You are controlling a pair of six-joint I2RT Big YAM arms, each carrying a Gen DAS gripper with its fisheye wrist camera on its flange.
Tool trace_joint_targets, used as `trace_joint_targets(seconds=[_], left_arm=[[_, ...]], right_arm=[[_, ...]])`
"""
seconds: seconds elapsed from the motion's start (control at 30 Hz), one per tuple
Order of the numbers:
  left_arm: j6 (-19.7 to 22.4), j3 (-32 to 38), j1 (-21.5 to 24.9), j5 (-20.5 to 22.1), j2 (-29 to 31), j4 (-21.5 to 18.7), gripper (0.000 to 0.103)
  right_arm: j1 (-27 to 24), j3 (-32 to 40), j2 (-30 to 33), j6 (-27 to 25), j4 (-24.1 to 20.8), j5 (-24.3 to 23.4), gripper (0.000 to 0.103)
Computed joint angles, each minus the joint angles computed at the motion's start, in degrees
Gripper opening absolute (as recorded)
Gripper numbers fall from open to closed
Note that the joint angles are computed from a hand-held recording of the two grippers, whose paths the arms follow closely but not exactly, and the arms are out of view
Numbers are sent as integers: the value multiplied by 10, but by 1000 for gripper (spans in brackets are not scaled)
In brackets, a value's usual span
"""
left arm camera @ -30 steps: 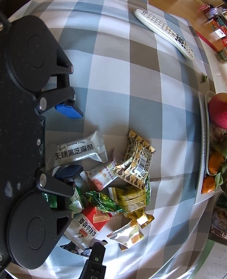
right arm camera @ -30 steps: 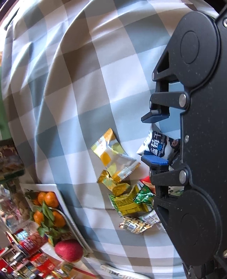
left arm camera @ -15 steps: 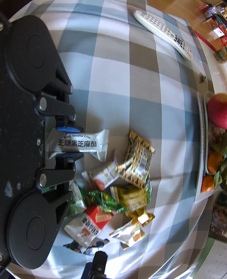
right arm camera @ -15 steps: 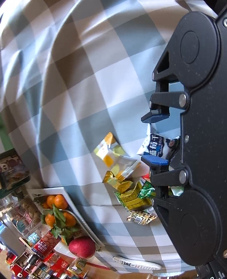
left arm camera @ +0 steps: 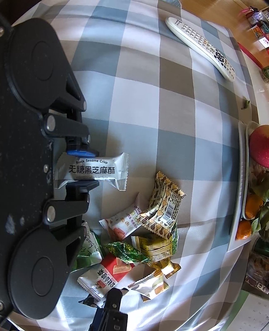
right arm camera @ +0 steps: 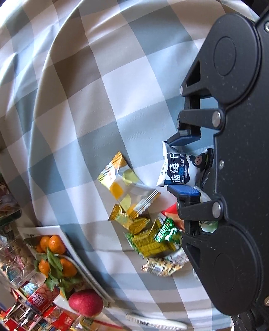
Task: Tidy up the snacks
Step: 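Grasp white sesame snack with left tool while right tool grasps blue blueberry packet, then carry both held snacks back over the gold tray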
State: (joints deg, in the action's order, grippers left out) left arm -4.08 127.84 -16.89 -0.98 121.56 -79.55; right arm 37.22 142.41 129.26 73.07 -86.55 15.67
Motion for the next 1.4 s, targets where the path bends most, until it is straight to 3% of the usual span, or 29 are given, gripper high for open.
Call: trace_joint_targets(seconds=[0.17, 0.3, 0.47, 0.67, 0.97, 1.13, 1.4], left_arm=[[0, 3, -1, -1, 0, 0, 24], [1, -1, -2, -1, -4, 5, 23], [1, -14, -2, 0, -17, 16, 22], [14, -78, 0, 4, -74, 66, 21], [40, -267, -5, -12, -234, 179, 21], [33, -352, -6, 18, -309, 194, 21], [21, -415, 1, 61, -381, 180, 20]], right_arm=[[4, 64, 35, -13, -45, 15, 46], [9, 88, 44, -37, -53, 28, 39], [13, 103, 47, -43, -63, 54, 39], [32, 44, 0, -48, -19, 98, 36], [88, -68, -87, -105, 69, 184, 36], [125, -133, -128, -102, 103, 215, 35], [151, -260, -210, -68, 207, 197, 36]])
